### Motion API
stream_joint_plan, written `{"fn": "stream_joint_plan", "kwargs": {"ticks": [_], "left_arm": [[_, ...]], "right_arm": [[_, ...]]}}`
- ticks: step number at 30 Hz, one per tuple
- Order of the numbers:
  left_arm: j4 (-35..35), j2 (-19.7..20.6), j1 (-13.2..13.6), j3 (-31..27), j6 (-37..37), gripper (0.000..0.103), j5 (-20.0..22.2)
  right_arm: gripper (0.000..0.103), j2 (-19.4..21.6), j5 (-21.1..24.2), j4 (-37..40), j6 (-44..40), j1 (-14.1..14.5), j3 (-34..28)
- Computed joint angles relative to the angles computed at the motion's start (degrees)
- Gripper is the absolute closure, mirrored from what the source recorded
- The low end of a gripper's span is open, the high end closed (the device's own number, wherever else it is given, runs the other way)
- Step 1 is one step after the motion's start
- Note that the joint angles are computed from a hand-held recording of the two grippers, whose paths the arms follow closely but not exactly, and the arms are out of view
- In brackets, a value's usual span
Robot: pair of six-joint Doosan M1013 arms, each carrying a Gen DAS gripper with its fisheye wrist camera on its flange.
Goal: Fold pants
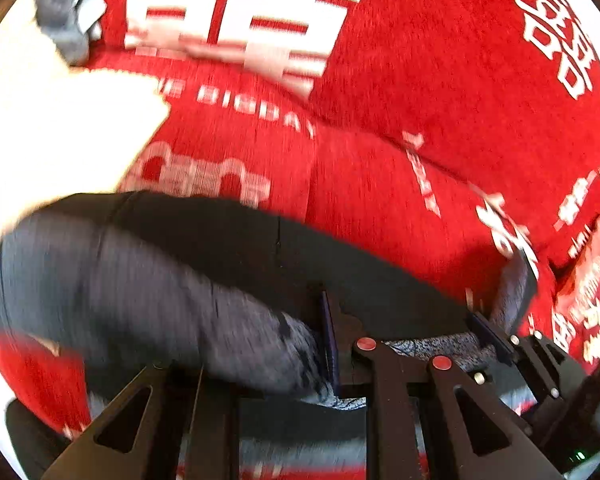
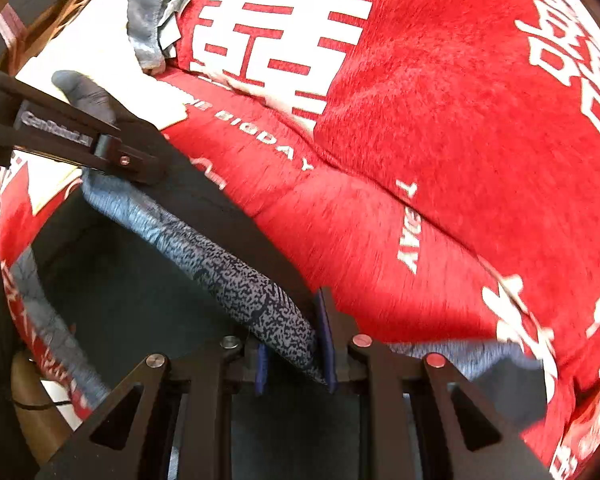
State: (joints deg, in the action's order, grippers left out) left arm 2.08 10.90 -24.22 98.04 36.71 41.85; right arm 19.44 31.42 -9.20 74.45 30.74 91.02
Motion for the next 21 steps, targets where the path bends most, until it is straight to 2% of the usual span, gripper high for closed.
{"fn": "stream_joint_plan", "kwargs": {"ticks": [2,6,9,12,13,15,16,18,19,21], "left_arm": [[-2.4,-1.87,-0.71,3.34,0.85,0.082,-2.02],[-5.98,-4.66,-1.75,9.36,2.18,0.082,-5.43],[-10.28,-4.08,-1.3,11.58,3.81,0.081,-4.93],[-16.93,-4.24,-0.16,14.1,7.02,0.077,-7.5],[-17.74,-4.59,0.0,14.49,7.57,0.077,-8.04],[-15.82,-4.95,-0.16,14.4,6.26,0.071,-7.48],[-13.82,-5.07,-0.4,14.27,4.61,0.071,-6.95],[-14.09,-5.35,-0.33,14.49,5.17,0.07,-6.1],[-13.44,-5.53,-0.43,14.42,4.45,0.062,-4.6],[-6.85,-5.66,-1.35,13.39,-0.58,0.042,0.98]], "right_arm": [[0.08,-1.83,-1.72,-4.77,5.6,1.19,3.86],[0.08,-4.47,-3.15,-8.16,10.15,2.94,9.86],[0.08,-4.36,-2.08,-11.62,12.65,4.37,12.2],[0.08,-4.34,-3.43,-26.4,24.9,6.59,14.76],[0.08,-4.23,-3.43,-28.88,27.43,6.87,14.9],[0.08,-4.38,-3.32,-27.83,28.29,6.72,14.94],[0.08,-4.42,-3.31,-27.06,28.46,6.59,14.93],[0.08,-4.4,-2.71,-28.18,30.94,6.93,15.04],[0.079,-4.33,-2.23,-29.98,32.66,7.37,15.17],[0.076,-4.27,-1.1,-34.53,35.94,8.35,15.63]]}}
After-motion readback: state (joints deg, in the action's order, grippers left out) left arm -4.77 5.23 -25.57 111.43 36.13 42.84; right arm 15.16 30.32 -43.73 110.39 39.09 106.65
